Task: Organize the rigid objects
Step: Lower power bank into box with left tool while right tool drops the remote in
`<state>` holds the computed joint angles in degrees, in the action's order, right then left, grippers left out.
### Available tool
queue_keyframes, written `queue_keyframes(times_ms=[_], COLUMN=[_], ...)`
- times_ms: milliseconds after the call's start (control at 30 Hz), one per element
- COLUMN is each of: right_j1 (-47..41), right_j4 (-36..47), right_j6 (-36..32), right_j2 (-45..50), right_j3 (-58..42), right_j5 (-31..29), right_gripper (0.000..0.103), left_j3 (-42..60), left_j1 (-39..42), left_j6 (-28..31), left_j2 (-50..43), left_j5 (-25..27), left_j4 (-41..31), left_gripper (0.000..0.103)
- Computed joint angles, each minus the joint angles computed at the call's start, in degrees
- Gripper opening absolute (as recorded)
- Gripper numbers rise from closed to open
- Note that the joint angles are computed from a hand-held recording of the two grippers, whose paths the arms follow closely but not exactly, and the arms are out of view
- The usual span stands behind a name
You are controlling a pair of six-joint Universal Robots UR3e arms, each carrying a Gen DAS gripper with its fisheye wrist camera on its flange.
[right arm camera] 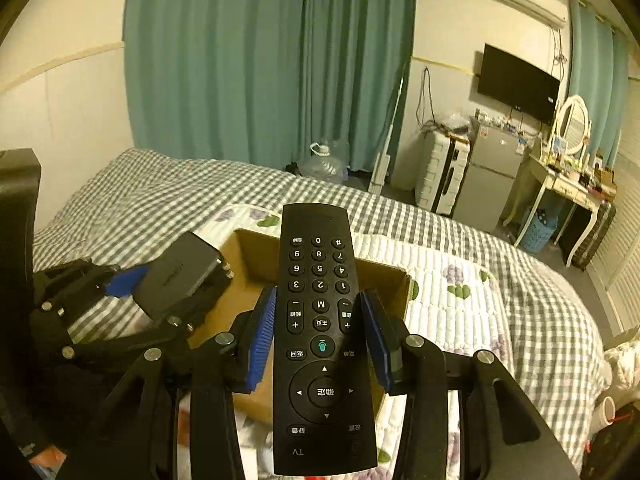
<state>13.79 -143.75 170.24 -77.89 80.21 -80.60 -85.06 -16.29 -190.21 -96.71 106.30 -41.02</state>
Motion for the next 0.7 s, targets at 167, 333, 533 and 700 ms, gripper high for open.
queue_keyframes(times_ms=[167, 333, 533, 700], right_j1=[-0.29, -1.35, -2.41, -2.42], right_j4=[-2.46, -4.38, -6.52, -7.45], right_j6=[0.09, 0.14, 0.92, 3.04], right_j2=[6.81, 11.31, 12.9, 12.85], right_j3=[-2.17, -2.97, -2.18, -1.99], right_j5=[-0.52, 0.1, 1.2, 0.4], right_gripper=[0.041, 0.041, 0.041, 0.042], left_j3=[1.18, -0.66, 2.12, -0.37], left_j1=[0.95, -0.46, -0.09, 0.77], left_j6=[-0.31, 0.42, 0.77, -0.25], left_j2=[-6.46, -9.8, -11.95, -9.45], left_j5=[-0.94, 3.87, 4.73, 4.02], left_j4=[1.96, 9.9, 6.98, 5.8], left_gripper=[0.044, 0.045, 0.045, 0.045])
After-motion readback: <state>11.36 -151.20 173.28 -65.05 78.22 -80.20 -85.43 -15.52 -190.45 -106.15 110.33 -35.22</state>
